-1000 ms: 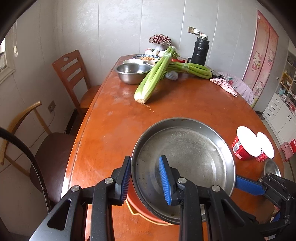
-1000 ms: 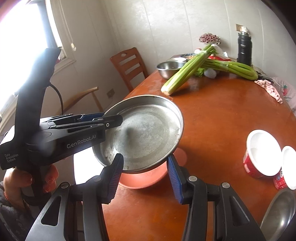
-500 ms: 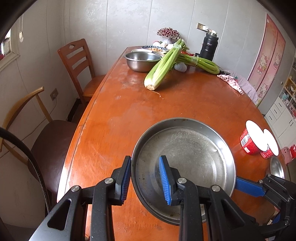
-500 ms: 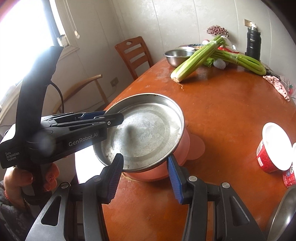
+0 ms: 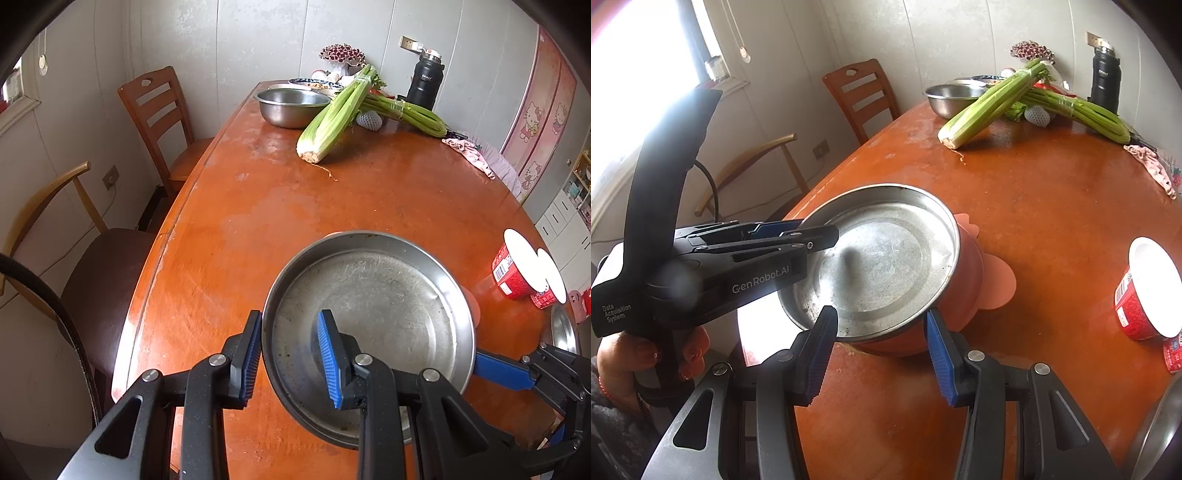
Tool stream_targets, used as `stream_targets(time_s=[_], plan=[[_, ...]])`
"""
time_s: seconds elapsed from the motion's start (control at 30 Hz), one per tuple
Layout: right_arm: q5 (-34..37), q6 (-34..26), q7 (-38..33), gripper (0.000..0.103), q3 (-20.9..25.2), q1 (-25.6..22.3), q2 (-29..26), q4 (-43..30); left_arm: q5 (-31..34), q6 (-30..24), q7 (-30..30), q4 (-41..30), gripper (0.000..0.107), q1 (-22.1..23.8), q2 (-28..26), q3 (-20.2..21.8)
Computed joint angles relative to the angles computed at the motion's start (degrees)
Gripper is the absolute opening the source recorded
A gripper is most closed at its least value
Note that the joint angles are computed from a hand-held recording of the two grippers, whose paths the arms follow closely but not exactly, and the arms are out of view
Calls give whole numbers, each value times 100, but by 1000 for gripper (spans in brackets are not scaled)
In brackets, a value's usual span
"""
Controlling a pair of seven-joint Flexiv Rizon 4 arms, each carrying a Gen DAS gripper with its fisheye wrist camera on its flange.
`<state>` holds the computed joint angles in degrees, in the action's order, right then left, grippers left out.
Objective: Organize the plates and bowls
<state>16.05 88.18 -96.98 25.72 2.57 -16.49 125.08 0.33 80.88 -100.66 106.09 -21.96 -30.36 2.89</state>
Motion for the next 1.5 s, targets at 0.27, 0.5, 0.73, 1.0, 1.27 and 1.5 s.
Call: stream_targets(time_s=[0.27,0.5,0.73,1.0,1.27,1.5], plan=[[-75,-71,32,51,-63,57,-86,-63,19,-48,-35,-36,30,-9,-57,22],[-154,-63,116,51,-117,107,-145,-72,69,-112,-88,-73,30,-35,-84,60],[-292,-36,212,51,-158,120,-223,-89,174,-190,-186,-150,30,-105,-129,145],[-682,161,612,51,-391,302,-272,17,218,-213,-179,-175,30,-69,-149,113],[-1087,288,940,51,-442,276,-310,114,202,-178,-154,-165,30,-42,-157,85],[-1366,404,1136,51,-451,232,-313,198,178,-169,-157,-156,31,-49,-156,88]])
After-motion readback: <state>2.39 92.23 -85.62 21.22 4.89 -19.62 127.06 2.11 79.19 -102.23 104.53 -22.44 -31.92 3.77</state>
